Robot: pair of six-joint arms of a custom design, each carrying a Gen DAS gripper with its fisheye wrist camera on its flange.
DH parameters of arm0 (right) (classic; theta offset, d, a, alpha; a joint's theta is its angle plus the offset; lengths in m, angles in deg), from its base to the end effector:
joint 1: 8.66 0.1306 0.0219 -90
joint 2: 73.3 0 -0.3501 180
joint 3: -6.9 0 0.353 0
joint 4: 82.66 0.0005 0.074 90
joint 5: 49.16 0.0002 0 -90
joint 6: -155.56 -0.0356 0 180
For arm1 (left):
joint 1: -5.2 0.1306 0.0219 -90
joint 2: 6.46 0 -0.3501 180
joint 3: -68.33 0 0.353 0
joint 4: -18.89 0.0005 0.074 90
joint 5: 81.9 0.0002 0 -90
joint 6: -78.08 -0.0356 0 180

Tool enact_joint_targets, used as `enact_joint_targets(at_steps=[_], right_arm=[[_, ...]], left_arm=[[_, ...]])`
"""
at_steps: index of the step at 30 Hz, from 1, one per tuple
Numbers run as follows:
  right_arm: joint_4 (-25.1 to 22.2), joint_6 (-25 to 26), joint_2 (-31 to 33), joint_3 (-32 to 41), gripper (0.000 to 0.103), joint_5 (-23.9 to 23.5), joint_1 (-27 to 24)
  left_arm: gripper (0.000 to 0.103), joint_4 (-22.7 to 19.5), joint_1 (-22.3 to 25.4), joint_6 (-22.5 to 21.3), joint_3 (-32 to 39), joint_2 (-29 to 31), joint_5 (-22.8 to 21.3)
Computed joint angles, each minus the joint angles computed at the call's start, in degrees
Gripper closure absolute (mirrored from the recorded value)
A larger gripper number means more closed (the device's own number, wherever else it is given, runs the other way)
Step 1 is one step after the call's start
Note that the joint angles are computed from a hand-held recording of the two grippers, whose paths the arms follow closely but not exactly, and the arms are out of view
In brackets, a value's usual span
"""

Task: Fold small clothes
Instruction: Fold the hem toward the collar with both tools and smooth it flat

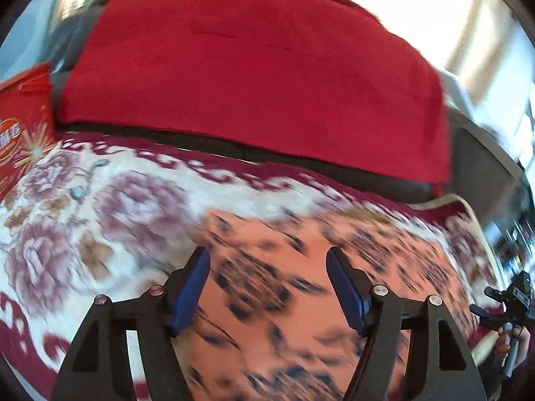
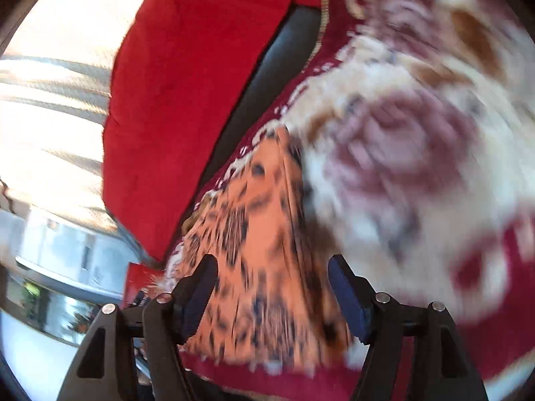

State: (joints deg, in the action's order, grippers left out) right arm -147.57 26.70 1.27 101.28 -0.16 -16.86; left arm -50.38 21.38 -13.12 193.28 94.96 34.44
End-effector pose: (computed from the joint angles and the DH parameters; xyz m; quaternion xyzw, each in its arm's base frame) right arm 0.3318 -0.0247 0.5161 0.2230 0.8471 0.4067 0.2594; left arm 0.4738 0.1205 0.5387 -0.0325 0.9055 -0.1532 0.3945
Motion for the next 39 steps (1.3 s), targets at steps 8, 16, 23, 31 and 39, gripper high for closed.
enact_joint_targets(at_steps=[8, 16, 23, 31, 39], right_arm=[[13.71, -19.82, -13.26, -16.46, 0.03, 4.37, 6.66], [11.8, -20.97, -6.32, -9.26, 0.094, 22.9, 16.02], [1.07, -6.14, -4.01, -2.98, 0.088, 39.67, 22.82], [11.3, -10.08, -10.19, -14.79, 0.053, 15.99, 9.12], [6.76, 3.01, 3.89, 0.14, 0.033, -0.96, 2.25]], left_arm=[[0.028, 4.3, -7.87, 2.81, -10.9, -5.12, -1.13], [0.028, 2.77, -9.08, 5.13, -11.35, -4.82, -3.69], [0.028, 3.89, -9.73, 4.07, -8.41, -4.46, -5.39], [0.028, -1.33, -14.69, -0.39, -5.82, 1.27, -12.39], [0.025, 4.3, -15.02, -1.66, -12.09, -1.51, -14.14]])
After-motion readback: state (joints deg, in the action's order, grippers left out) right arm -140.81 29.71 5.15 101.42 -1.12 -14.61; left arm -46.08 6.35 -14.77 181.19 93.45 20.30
